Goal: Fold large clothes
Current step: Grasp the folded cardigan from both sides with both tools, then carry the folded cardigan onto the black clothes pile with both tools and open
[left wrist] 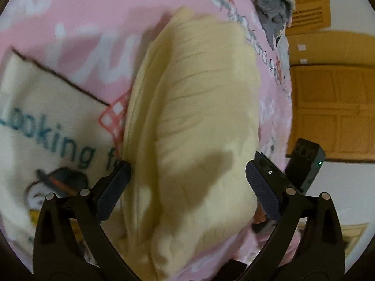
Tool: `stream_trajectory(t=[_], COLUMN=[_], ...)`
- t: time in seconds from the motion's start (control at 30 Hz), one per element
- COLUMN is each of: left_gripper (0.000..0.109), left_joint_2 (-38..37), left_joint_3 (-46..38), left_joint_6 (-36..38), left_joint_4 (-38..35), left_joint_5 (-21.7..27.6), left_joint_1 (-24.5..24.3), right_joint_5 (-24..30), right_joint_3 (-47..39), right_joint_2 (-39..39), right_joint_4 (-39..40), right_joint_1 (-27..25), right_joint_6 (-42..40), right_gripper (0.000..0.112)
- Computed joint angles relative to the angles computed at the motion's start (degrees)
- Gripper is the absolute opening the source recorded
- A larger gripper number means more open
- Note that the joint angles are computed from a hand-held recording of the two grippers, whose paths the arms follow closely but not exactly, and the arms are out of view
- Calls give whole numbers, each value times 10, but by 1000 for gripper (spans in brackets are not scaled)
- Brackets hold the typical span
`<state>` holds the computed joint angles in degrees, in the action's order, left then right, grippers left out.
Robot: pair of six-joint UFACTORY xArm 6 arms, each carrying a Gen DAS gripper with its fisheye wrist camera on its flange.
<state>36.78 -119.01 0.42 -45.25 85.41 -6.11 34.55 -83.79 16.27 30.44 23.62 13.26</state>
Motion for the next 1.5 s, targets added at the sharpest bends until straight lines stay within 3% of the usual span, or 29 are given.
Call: stream_trajectory(t=[0.1,0.17,0.27,0.47,0.6,0.63,0.7,0.77,0.8,0.83,0.9,1.03,1.13,1.3,1.5], left_gripper=[97,97,97,97,96,88,78,68,53,47,45,43,43,43,43], left_joint_2=[21,42,59,-9,-4,-2,-23,-39,-45,-47,-65,-103,-165,-307,-506], left_joint_3=[-9,-41,-70,32,19,25,61,76,82,86,110,143,225,386,527], left_joint_6=[55,104,129,177,175,156,125,103,89,80,71,81,70,101,107], left_joint_4=[-13,-15,-28,-108,-51,-47,-31,-33,-35,-40,-53,-86,-136,-236,-288], left_joint_5=[10,39,67,44,33,19,-21,-28,-29,-31,-45,-45,-54,-71,-111], left_joint_1=[1,1,2,-15,-40,-43,-52,-55,-56,-57,-62,-71,-71,-68,-77], right_joint_5=[-4,8,35,93,81,72,49,13,4,5,6,17,28,12,103], right_joint_3=[0,-10,-37,-83,-90,-89,-79,-53,-43,-43,-38,-26,-15,72,6], right_joint_2=[10,19,38,66,71,69,64,43,33,30,17,-16,-50,-182,-240], right_joint_4=[126,151,138,123,70,43,-11,-57,-81,-98,-123,-60,-81,-13,-96], right_joint_1=[-6,-10,-14,-25,-13,-7,5,20,25,27,31,32,40,60,116], right_joint_6=[-83,-105,-108,-118,-86,-63,-20,12,32,42,64,26,37,22,52], right_gripper=[88,93,96,97,96,96,88,65,54,50,35,28,27,26,26])
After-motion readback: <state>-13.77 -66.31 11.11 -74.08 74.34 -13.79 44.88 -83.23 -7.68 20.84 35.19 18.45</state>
